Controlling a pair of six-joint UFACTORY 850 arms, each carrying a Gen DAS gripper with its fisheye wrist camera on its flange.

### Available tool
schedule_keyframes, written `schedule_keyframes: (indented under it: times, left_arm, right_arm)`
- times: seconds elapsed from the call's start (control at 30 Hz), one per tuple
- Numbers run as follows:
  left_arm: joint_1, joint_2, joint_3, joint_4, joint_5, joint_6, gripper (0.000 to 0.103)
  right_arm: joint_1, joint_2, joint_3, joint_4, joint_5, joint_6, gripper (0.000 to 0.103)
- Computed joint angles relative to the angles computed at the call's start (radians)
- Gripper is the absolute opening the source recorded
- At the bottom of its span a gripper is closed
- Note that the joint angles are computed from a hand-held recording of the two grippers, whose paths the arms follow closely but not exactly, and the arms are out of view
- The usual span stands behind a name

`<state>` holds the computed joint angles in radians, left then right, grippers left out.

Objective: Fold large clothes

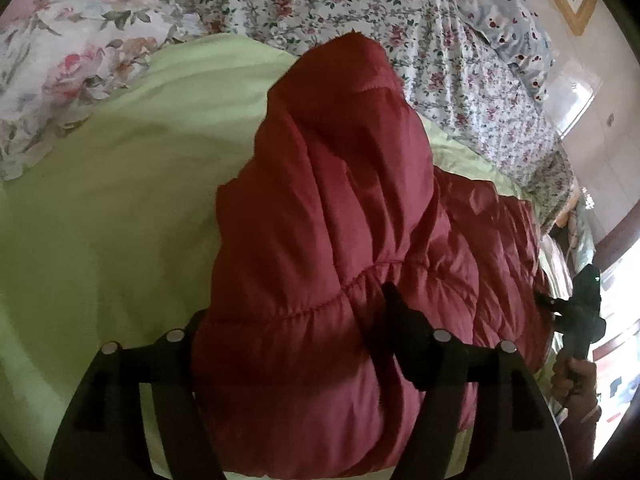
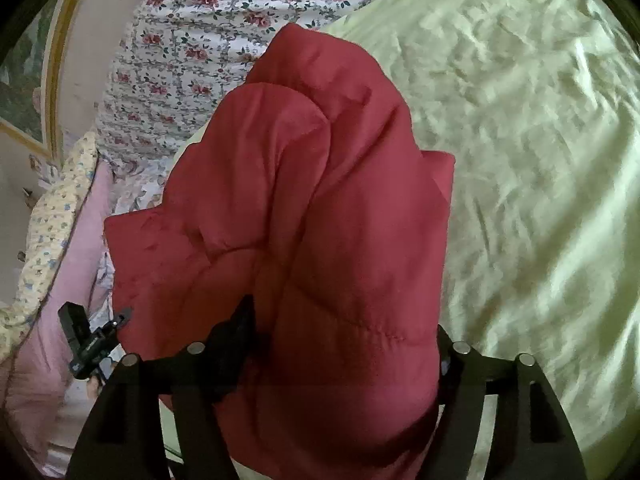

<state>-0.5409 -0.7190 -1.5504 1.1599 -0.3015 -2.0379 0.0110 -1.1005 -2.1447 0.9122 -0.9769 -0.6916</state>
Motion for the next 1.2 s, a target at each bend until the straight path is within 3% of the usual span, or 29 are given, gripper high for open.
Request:
schedule_keyframes:
  times: [0.1,0.2,0.3,0.47,0.6,0.77,0.8,0.87,0.9,0.93,0.97,1.0,1.03,1.07,1.2]
  left_arm:
    - [-0.016,-0.008,-0.024,-0.047,-0.082,0.062,0.076]
    - [-0.05,-0.033,-0.086,-0.108,-0.276,0.129,0.082]
    - [-0.065,-0.041,-0.123,-0.093,-0.368,0.145,0.082]
    - [-0.061,-0.075,-0.209,-0.107,-0.387,0.216,0.083]
    - [-0.054,-0.17,-0.368,-0.203,-0.421,0.388,0.083]
    - [-0.028,-0.278,-0.533,-0.345,-0.455,0.553,0.083]
    - [-0.022,-0.289,-0.546,-0.363,-0.449,0.569,0.08]
    - [-0.011,-0.31,-0.574,-0.413,-0.434,0.621,0.033]
    - [-0.005,-0.318,-0.584,-0.442,-0.426,0.647,0.026]
    - [-0.003,-0.319,-0.583,-0.445,-0.414,0.646,0.013]
    - [-0.001,-0.319,-0.582,-0.438,-0.409,0.64,0.004]
    - [-0.001,-0.323,-0.591,-0.435,-0.414,0.64,0.003]
    - [0.0,-0.326,-0.598,-0.427,-0.417,0.637,0.001]
    - [0.0,-0.33,-0.61,-0.414,-0.425,0.632,0.0]
    - [0.008,-0.373,-0.697,-0.386,-0.469,0.648,0.0]
  right_arm:
    - [0.001,0.013,0.008,-0.027,0.039,0.016,0.085]
    - [0.001,0.038,0.033,-0.048,0.093,0.013,0.091]
    - [0.007,0.066,0.06,-0.073,0.166,0.014,0.094]
    - [0.027,0.08,0.051,-0.115,0.255,0.028,0.097]
    - [0.052,0.075,0.024,-0.129,0.293,0.001,0.1]
    - [0.074,0.01,-0.086,-0.192,0.28,0.041,0.1]
    - [0.076,-0.013,-0.123,-0.212,0.267,0.062,0.1]
    - [0.079,-0.058,-0.194,-0.237,0.238,0.093,0.1]
    - [0.08,-0.064,-0.202,-0.231,0.234,0.085,0.099]
    - [0.083,-0.063,-0.199,-0.225,0.242,0.072,0.093]
    - [0.087,-0.05,-0.178,-0.233,0.267,0.066,0.071]
    - [0.094,-0.043,-0.168,-0.263,0.293,0.079,0.057]
    - [0.098,-0.037,-0.161,-0.277,0.312,0.087,0.034]
    - [0.098,-0.034,-0.158,-0.268,0.323,0.078,0.023]
    - [0.102,-0.023,-0.152,-0.252,0.393,0.064,0.015]
